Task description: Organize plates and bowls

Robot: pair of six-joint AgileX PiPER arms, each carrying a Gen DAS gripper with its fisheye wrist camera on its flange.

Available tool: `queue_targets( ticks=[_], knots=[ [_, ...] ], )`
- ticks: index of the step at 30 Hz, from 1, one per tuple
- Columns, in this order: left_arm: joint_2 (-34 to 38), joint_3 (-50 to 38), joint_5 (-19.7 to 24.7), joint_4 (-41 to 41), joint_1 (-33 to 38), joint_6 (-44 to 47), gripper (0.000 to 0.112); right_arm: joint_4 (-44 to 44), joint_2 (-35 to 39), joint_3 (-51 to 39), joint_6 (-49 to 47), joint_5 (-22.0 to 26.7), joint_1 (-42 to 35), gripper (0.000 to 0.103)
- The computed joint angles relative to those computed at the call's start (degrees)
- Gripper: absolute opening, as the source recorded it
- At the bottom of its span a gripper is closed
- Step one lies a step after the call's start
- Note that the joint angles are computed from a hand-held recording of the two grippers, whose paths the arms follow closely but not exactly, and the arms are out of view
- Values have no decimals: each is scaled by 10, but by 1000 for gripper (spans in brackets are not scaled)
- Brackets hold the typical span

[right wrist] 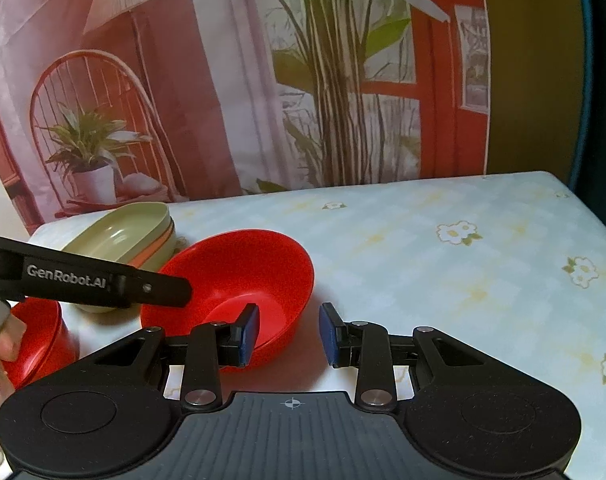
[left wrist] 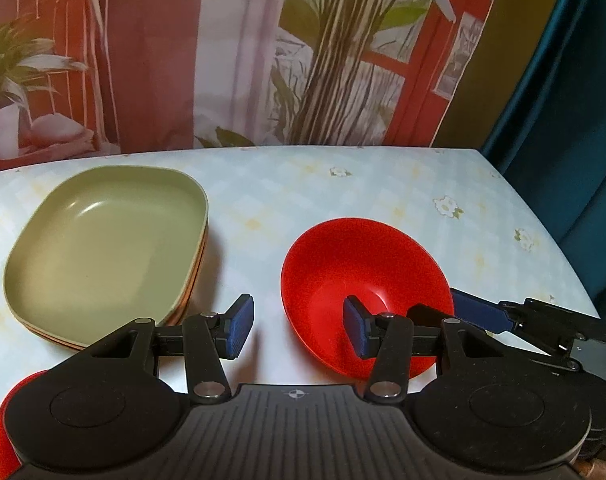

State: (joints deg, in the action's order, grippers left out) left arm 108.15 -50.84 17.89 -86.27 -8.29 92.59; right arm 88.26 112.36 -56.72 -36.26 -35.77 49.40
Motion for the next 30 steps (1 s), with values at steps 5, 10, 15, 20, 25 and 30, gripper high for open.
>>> queue_targets(
  ticks=[5, 10, 15, 20, 25, 30],
  knots=[
    [0, 6, -14, -26, -8, 30, 26, -17, -1, 3, 20, 7, -2, 30],
    [-17, 21, -8, -38, -6, 59, 21, -28, -4, 5, 31, 10, 0, 24],
    [-45, 40, 5, -43, 3, 75, 21, -18, -13, 11, 29, -4, 10, 24],
    [-87, 63, 27, -11, 26, 51, 21, 8, -30, 11, 7, -20, 28, 24],
    [-137, 90, 54, 15, 61, 38, 21, 46, -40, -11, -43, -37, 49, 24],
    [-179, 106, 98, 59, 118, 22, 21, 80, -38, -49, -92, -47, 68, 25]
  ],
)
